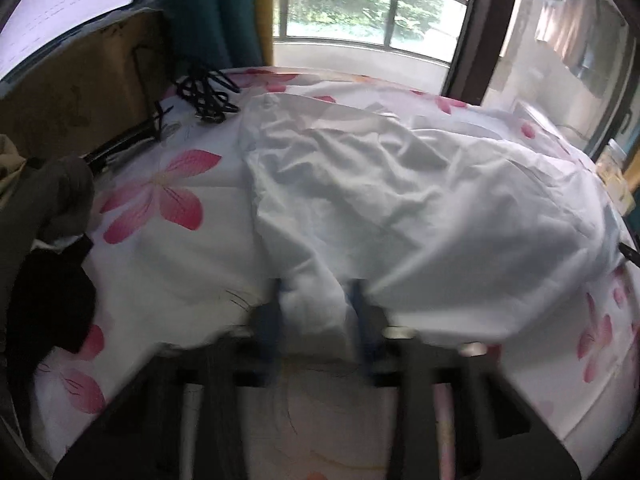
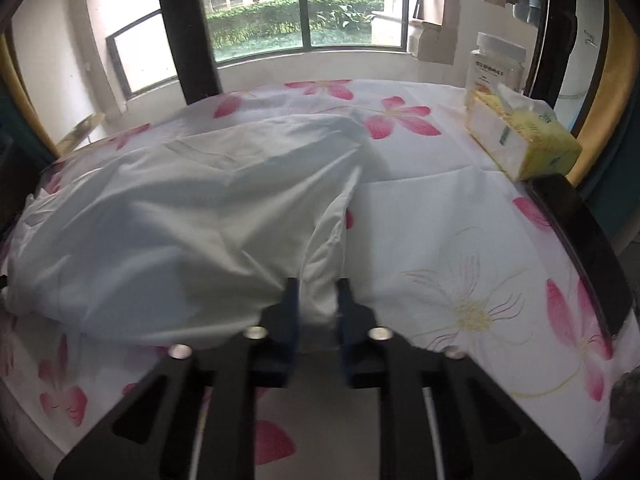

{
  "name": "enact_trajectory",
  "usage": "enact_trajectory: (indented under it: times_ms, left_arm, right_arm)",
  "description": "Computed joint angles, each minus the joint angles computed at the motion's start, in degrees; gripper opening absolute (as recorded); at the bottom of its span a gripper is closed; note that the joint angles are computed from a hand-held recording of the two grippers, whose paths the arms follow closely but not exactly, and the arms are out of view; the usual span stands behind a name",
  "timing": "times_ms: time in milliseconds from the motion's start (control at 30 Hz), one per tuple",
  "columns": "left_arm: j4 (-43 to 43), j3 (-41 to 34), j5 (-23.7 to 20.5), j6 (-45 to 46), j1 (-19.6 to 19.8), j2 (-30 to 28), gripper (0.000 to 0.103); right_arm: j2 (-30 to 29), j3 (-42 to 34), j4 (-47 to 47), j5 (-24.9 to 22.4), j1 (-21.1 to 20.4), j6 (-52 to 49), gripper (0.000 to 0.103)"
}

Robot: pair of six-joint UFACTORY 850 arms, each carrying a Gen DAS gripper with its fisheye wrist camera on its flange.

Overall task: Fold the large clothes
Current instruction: 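Grasp the white jacket edge with both grippers and pull it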

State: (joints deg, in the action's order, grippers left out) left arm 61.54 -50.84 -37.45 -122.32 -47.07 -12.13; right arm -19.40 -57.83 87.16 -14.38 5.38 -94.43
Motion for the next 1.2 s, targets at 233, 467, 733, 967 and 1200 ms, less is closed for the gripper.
enact_trajectory:
  times_ms: [233,467,733,967,1200]
  left_arm:
    - [1.37,1.54,-0.66,-4.31,-1.77,2.42,0.01]
    - [0.39,2.0,-4.66,-5.15,-5.21,5.02,0.01]
    - [-2.14,3.73,-4.87,-7.0,-8.99,6.2,0.01]
    - [-6.0,4.99,-3.28,-7.62,-11.89,6.18,0.01]
    - [-5.31,5.73,-5.34,-11.11,-12.95,7.15,0.031]
  right_arm:
    - [3.26,3.47,5.84,-1.64,-0.95,-6.33,0.008]
    - [8.01,7.46,10.98,-2.82,-2.69,-12.7,0.007]
    - [12.56,12.57,12.1,-3.8,-4.53,-15.35,0.007]
    - [15.06,16.73,9.37,-4.07,-6.48,-14.95,0.007]
    - [14.81,17.31,0.97,-5.04,-8.31,-8.84,0.015]
